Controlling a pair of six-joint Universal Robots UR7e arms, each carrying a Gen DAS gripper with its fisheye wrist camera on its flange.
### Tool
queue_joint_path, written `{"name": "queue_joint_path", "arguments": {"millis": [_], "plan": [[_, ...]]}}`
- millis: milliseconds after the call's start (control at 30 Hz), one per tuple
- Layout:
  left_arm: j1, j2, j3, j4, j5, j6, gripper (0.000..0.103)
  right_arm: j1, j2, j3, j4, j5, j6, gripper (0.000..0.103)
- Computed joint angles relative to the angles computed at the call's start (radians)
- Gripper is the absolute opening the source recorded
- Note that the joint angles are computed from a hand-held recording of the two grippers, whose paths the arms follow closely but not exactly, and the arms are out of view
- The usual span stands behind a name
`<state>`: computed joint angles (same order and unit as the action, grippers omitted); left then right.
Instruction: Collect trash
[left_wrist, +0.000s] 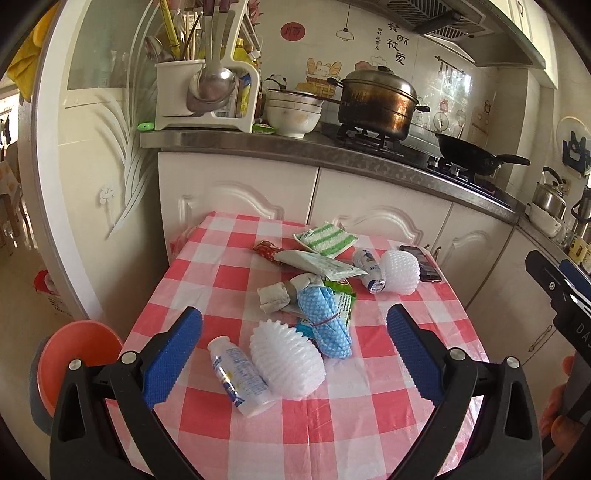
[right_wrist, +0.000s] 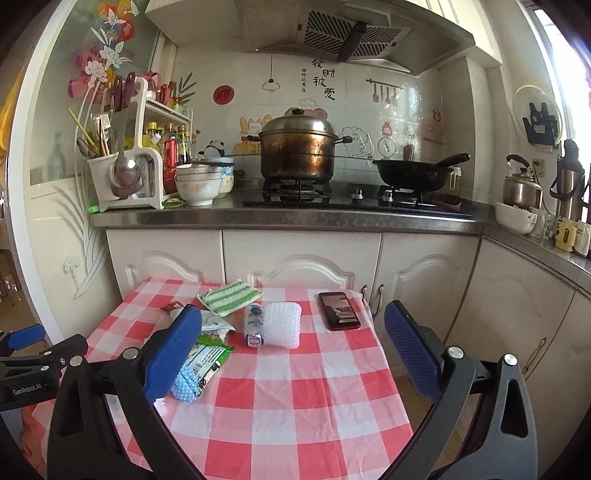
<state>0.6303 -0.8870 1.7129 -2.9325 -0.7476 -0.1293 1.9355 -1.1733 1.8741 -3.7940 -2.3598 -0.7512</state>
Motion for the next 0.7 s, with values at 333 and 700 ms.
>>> {"name": "queue_joint_path", "arguments": {"millis": [333, 700], "plan": [[-0.032, -0.043, 0.032, -0.059, -0.020, 0.044, 0.098, 0.070, -0.003, -0.014, -0.139, -0.022, -0.092, 0.100], [-0.058, -0.089, 0.079, -0.139, -0.054, 0.099, 0.098, 0.121, 0.010, -0.028, -0.250, -0.038, -0.186, 0.100]]}}
